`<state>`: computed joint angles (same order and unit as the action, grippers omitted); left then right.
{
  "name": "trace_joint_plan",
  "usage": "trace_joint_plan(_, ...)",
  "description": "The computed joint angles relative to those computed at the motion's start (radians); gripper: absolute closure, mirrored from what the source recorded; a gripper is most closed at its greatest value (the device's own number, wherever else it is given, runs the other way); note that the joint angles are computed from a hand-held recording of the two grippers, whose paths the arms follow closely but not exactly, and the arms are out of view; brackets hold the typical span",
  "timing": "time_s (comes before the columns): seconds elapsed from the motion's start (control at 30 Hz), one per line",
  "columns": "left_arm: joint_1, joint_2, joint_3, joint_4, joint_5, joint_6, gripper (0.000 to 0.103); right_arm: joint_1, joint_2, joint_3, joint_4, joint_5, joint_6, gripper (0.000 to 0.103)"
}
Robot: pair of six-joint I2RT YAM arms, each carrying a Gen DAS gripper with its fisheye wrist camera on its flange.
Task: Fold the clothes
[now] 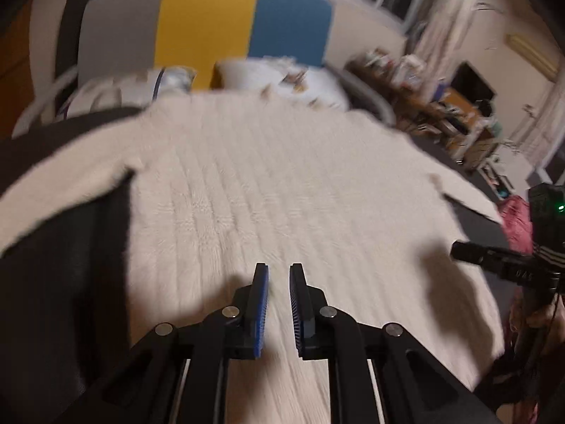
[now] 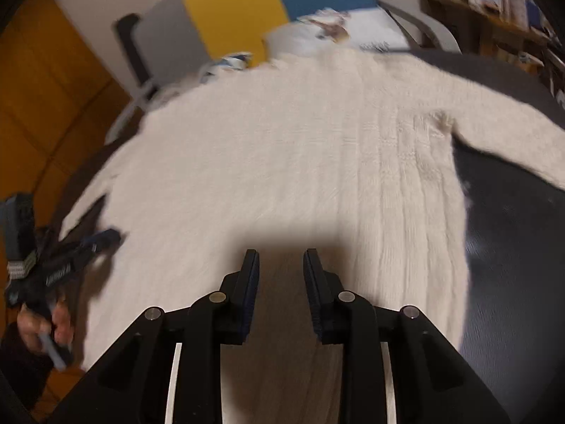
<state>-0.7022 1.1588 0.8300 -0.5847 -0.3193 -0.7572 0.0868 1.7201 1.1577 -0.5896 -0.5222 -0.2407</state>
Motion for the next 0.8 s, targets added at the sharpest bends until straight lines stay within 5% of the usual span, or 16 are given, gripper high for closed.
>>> trace_joint_plan(0.23, -0.252, -0.046, -0.116, -0.112, -0.098, -0.209, 0.09, -0.112, -0.202, -0.282, -0.099, -0.041, -0.205, 0.074)
trace_joint_plan(0.33, -0.231, -0.086, -0.095, -0.121, -0.057, -0.227, 0.09, -0.31, -0.127, -0.262, -0.19, -0.304, -0.143, 0.074)
trace_joint_plan(0.43, -0.246, -0.073, -0.055, -0.04, 0.017, -0.177, 0.091, -0.49, -0.051, -0.23, -0.404, -0.495, -0.291, 0.074)
trace_joint_plan(0.57, -0.271, 0.071, 0.0, 0.157, 0.209, -0.107, 0.088, -0.721, 0.077, -0.234, -0.812, -0.568, -0.64, 0.035)
trace_joint_plan(0.63, -0.317, 0.196, 0.08, 0.183, 0.215, -0.085, 0.088, -0.802, 0.103, -0.273, -0.865, -0.548, -0.704, 0.033)
trace_joint_plan(0.8, -0.393, 0.407, 0.273, 0.1, 0.186, -0.012, 0.088, -0.933, 0.137, -0.37, -0.704, -0.532, -0.583, 0.033)
